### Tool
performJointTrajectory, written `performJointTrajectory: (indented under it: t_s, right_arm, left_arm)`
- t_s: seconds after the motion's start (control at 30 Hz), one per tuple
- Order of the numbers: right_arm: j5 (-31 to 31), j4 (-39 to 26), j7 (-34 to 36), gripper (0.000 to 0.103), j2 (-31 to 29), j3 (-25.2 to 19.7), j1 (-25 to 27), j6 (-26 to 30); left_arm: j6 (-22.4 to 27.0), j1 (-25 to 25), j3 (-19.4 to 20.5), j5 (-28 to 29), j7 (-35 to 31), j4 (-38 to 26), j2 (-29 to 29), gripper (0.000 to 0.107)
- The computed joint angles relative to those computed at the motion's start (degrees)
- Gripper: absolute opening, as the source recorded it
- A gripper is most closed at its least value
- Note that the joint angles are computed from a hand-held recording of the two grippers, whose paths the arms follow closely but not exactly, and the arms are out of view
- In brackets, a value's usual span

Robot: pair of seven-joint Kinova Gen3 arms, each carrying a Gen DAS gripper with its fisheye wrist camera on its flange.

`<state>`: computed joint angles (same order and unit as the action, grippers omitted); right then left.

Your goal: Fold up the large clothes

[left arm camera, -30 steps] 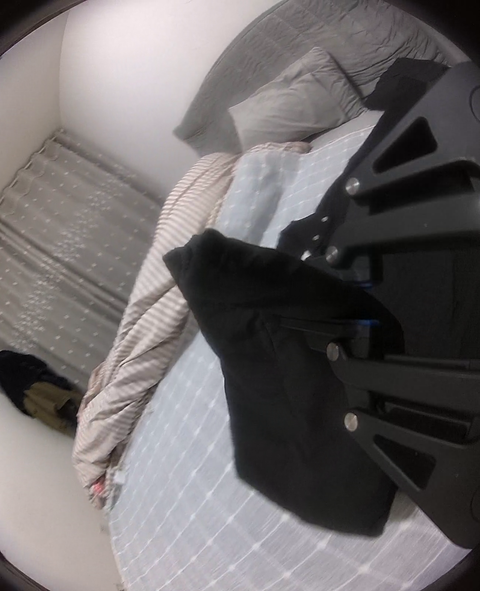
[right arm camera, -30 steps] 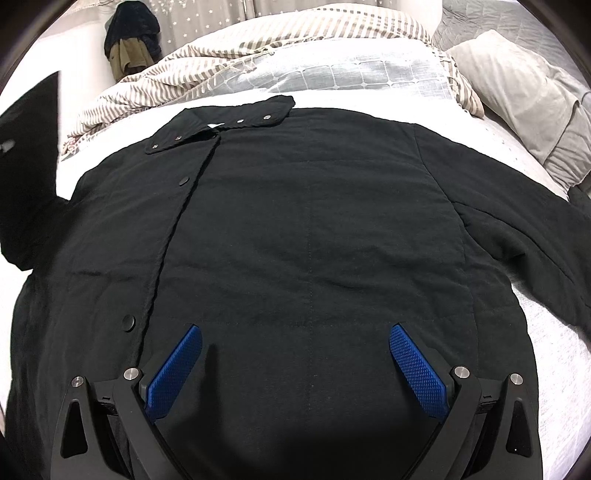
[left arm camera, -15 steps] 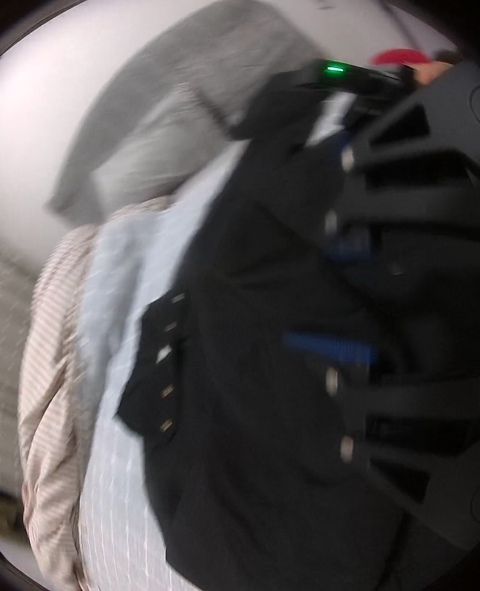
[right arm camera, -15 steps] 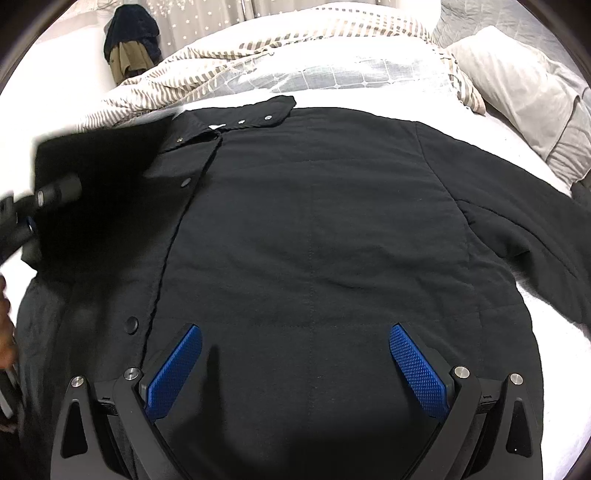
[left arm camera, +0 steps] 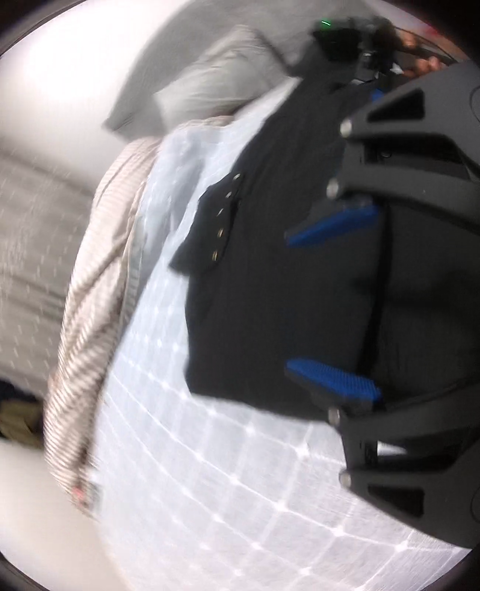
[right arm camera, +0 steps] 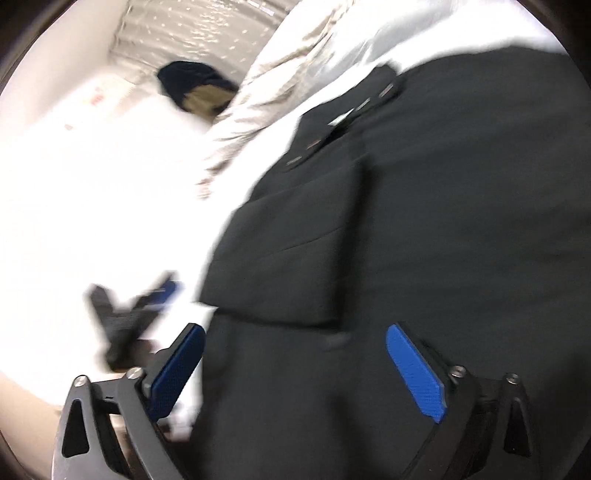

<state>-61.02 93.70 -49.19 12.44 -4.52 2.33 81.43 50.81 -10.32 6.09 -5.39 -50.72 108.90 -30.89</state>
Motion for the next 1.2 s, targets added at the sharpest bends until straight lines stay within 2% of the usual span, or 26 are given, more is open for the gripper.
performJointTrajectory:
  t_s: [0.1, 0.2, 0.23, 0.27, 0.3, 0.37, 0.4, 0.43, 0.47, 0.53, 0.6, 0.63, 0.7, 0.8, 0.87, 0.93, 1.0, 1.03, 1.07, 1.1, 1.13, 1.17, 1.2]
  right_arm:
    - [0.0, -0.6, -4.7, 0.087, 1.9, -1.0, -2.2, 0.8]
    - [6.0, -0.6, -9.0, 0.082, 1.1, -6.3, -1.6, -5.5]
    - [6.9, 0.0, -9.6, 0.081, 0.8, -8.5, -0.6, -7.8]
    - [6.9, 0.6, -9.7, 0.076, 0.4, -9.8, 0.0, -9.9]
    - [6.6, 0.9, -9.7, 0.07, 0.4, -10.8, 0.7, -11.1]
    - [6.4, 0.7, -11.5, 0.051, 0.7, -10.2, -0.5, -12.8]
    - [7.1, 0.5, -12.5, 0.046, 0.6, -10.5, -0.6, -13.7]
    - [8.1, 0.3, -13.2, 0.027, 0.1, -10.8, -0.9, -15.1]
    - [9.3, 0.1, -13.8, 0.014, -0.4, -11.2, -1.4, -16.6]
    - [10.3, -0.1, -13.9, 0.013, -1.5, -14.4, 0.7, -19.0]
    - [10.2, 0.9, -12.2, 0.012, -4.9, -16.3, 2.1, -23.3]
    - [11.6, 1.0, -11.7, 0.012, -6.7, -15.8, 1.3, -25.6]
    - [16.2, 1.3, -10.7, 0.012, -10.3, -12.1, -3.3, -30.3]
    - [23.2, 3.1, -11.5, 0.012, -11.4, -7.2, -11.3, -36.6]
    - [27.9, 2.8, -15.0, 0.012, -9.8, -3.1, -16.6, -37.2]
    - [32.3, 1.0, -19.3, 0.013, -7.1, -1.2, -18.9, -34.7]
    - [33.7, 0.8, -20.4, 0.016, -6.3, -3.3, -17.0, -34.3]
    - [34.3, 1.4, -20.5, 0.021, -6.7, -5.8, -14.4, -34.9]
    - [35.7, 1.5, -21.6, 0.03, -7.0, -7.9, -12.7, -35.2]
    - [37.6, 1.2, -23.5, 0.037, -7.3, -9.0, -11.8, -35.0]
    - [38.6, 0.8, -24.7, 0.052, -7.3, -9.4, -11.2, -34.6]
    - [38.6, 0.3, -25.3, 0.064, -7.4, -10.2, -9.6, -33.7]
    - [37.8, -0.3, -25.2, 0.068, -7.5, -11.2, -7.2, -32.5]
  left_arm:
    - [-3.3, 0.0, -4.3, 2.3, 0.2, 3.3, -1.9, 0.055]
    - [-5.9, 0.8, -6.5, 4.3, -0.8, 5.3, -3.1, 0.055]
    - [-6.6, 0.5, -6.4, 4.6, -0.9, 5.8, -3.3, 0.055]
    - [-7.0, 0.0, -5.8, 4.6, -0.8, 6.0, -3.3, 0.055]
    - [-7.3, -0.5, -5.3, 4.6, -0.7, 6.2, -3.3, 0.055]
    - [-8.3, -0.8, -5.3, 4.9, -0.7, 6.9, -3.5, 0.051]
    - [-8.9, -1.3, -4.8, 4.9, -0.5, 7.4, -3.7, 0.045]
    - [-9.1, -1.7, -4.6, 4.8, -0.3, 7.6, -3.9, 0.038]
    - [-9.6, -2.0, -4.5, 4.8, -0.2, 8.0, -3.9, 0.036]
    - [-10.9, -2.1, -4.1, 5.0, -0.1, 8.8, -4.1, 0.03]
    - [-11.7, -1.6, -4.0, 5.1, -0.7, 9.2, -3.9, 0.029]
    - [-11.5, -1.6, -3.7, 5.0, -0.9, 9.1, -3.3, 0.028]
    - [-9.5, -2.1, -2.4, 4.3, -0.9, 8.1, -1.2, 0.028]
    - [-5.4, -1.7, -1.2, 3.5, -0.8, 6.7, 2.6, 0.021]
    - [-4.0, -1.3, -0.5, 2.8, -0.1, 6.2, 4.1, 0.021]
    - [-3.6, -1.0, 0.1, 1.7, 0.5, 6.1, 4.6, 0.021]
    - [-2.1, -0.4, 0.3, 1.0, 0.9, 5.1, 4.9, 0.021]
    - [-1.5, 0.2, -0.2, 1.2, 0.8, 4.6, 5.0, 0.023]
    - [-1.0, 0.8, -0.9, 1.7, 0.6, 4.1, 5.0, 0.027]
    - [-0.8, 1.8, -2.0, 2.6, 0.1, 3.6, 4.7, 0.041]
    - [-0.8, 2.1, -2.3, 3.1, 0.1, 3.5, 4.4, 0.063]
    - [-0.5, 1.8, -1.7, 2.9, 0.8, 3.2, 4.0, 0.073]
    - [0.1, 0.9, -0.2, 2.0, 2.0, 2.7, 3.7, 0.086]
